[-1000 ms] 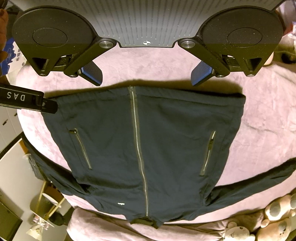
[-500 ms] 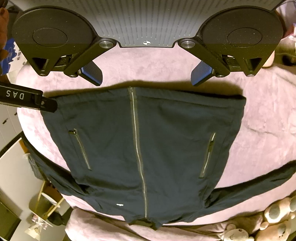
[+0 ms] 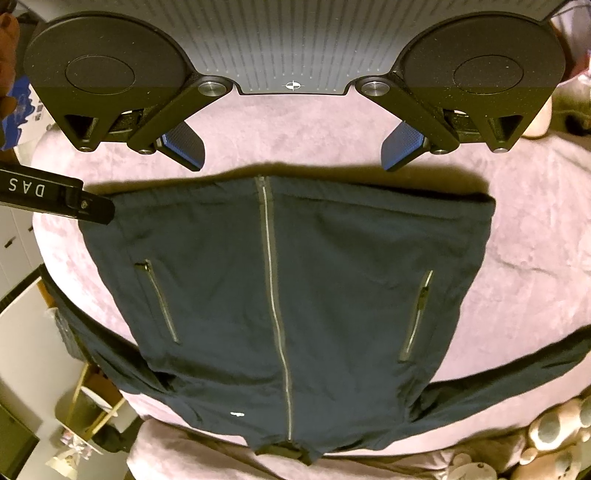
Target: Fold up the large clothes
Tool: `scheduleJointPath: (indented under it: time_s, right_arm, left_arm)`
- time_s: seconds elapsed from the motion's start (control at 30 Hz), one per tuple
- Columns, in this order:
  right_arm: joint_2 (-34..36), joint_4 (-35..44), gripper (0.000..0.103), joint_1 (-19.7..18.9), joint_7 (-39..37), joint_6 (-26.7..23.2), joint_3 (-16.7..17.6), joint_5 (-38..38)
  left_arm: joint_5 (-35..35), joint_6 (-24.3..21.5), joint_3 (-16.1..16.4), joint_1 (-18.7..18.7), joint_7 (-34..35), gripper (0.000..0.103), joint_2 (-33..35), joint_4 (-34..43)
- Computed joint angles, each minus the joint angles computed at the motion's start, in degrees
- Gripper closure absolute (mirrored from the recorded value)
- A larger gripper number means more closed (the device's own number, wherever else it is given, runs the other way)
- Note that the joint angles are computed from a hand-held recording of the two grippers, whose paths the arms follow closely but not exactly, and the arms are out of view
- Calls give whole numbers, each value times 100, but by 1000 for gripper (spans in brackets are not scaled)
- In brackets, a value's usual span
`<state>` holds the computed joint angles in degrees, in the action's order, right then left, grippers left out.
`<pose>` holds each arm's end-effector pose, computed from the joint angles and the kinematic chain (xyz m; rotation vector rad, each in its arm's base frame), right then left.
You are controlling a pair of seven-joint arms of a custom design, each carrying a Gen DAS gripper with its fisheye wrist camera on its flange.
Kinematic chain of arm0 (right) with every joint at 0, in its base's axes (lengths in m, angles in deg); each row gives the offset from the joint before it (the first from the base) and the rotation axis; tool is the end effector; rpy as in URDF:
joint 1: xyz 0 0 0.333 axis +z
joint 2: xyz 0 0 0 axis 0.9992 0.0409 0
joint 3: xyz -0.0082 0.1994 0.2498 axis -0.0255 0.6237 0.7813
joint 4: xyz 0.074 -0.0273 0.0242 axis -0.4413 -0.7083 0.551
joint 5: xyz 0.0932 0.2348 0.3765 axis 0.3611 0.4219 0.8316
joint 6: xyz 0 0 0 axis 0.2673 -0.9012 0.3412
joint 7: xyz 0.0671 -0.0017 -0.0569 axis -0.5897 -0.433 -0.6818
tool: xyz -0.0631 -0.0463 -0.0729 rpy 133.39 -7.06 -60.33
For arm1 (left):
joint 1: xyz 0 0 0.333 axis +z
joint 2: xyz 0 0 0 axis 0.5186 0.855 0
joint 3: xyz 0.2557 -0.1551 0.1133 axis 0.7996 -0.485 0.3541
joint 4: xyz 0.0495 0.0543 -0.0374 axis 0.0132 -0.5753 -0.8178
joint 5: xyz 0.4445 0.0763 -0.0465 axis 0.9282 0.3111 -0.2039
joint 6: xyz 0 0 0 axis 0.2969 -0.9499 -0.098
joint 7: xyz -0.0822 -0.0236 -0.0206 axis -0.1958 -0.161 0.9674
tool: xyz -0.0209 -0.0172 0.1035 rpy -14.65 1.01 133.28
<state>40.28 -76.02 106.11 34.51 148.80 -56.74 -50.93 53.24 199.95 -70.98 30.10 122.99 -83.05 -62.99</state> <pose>0.6186 0.2685 0.5817 -2.0520 1.7156 -0.4165 0.5695 -0.1177 0.5479 -2.2756 1.6655 -0.5765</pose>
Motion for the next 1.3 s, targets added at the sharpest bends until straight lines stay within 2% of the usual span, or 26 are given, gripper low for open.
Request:
scheduleJointPath:
  time_s: [0.17,0.3,0.4,0.5,0.53,0.6,0.63,0.67,0.77,0.8,0.83,0.87,0.9,0.93,1.0,1.07,1.13,1.17,1.2,1.27,1.3]
  right_arm:
    - [22,-40,4,-45,-228,118,-13,421]
    - [75,-219,4,-187,-978,535,-51,1717]
    - [165,-479,4,-350,-1494,1373,-90,2809]
    - [316,-736,4,-532,-2038,2730,-51,3958]
    - [460,-650,4,-641,-2289,3019,-9,4449]
    - [871,-235,4,-1008,-2684,3177,166,5221]
    - [1104,12,4,-1054,-2475,3150,86,5141]
    - [1337,234,4,-920,-1865,3170,-194,4743]
    - [2179,1088,4,-1015,-487,3313,-521,4081]
    - [2434,1351,4,-1125,-192,3417,-492,4125]
    - [2692,1635,6,-1372,-216,3512,-264,4404]
    - [2951,1923,11,-1587,-144,3556,-61,4584]
    - [3263,2283,27,-1659,230,3551,-57,4635]
    - [3526,2576,46,-1644,673,3552,-158,4592]
    - [4027,3107,62,-1459,1748,3486,-573,4369]
    - [4447,3517,66,-1239,2855,3377,-1066,4113]
    - [4752,3751,74,-1240,3431,3563,-1146,4073]
    - [4896,3847,76,-1263,3679,3701,-1124,4102]
    - [4980,3901,77,-1395,3728,3851,-950,4175]
    - [5175,4061,82,-1799,3639,4250,-330,4405]
    - [5321,4224,87,-1893,3719,4312,-180,4427]
  left_arm:
    - [-4,95,16,19,-33,0,23,-23]
    - [-268,561,119,25,43,0,48,-187]
    - [-470,895,183,62,182,0,141,-245]
    - [-366,966,181,181,28,0,393,-77]
    - [-381,1043,205,208,-22,0,492,-26]
    - [-273,1263,224,280,-269,0,711,79]
    - [-145,1366,231,315,-419,0,844,160]
    - [-39,1462,252,333,-489,0,975,249]
    - [435,1651,328,342,-771,0,1374,569]
    - [679,1709,372,333,-970,0,1547,717]
    - [856,1791,423,309,-1112,0,1689,826]
    - [986,1814,476,276,-1224,0,1787,907]
    - [1119,1814,537,245,-1366,0,1953,1057]
    - [1191,1838,594,211,-1455,0,2083,1158]
    - [1193,1749,685,150,-1563,0,2315,1370]
    - [1021,1754,731,134,-1507,0,2472,1483]
    - [1064,1670,815,63,-1602,0,2564,1568]
    - [1086,1679,846,47,-1602,0,2588,1574]
    - [1105,1670,872,36,-1590,0,2619,1593]
    - [1039,1648,889,42,-1543,0,2642,1600]
    - [953,1677,885,61,-1512,0,2647,1594]
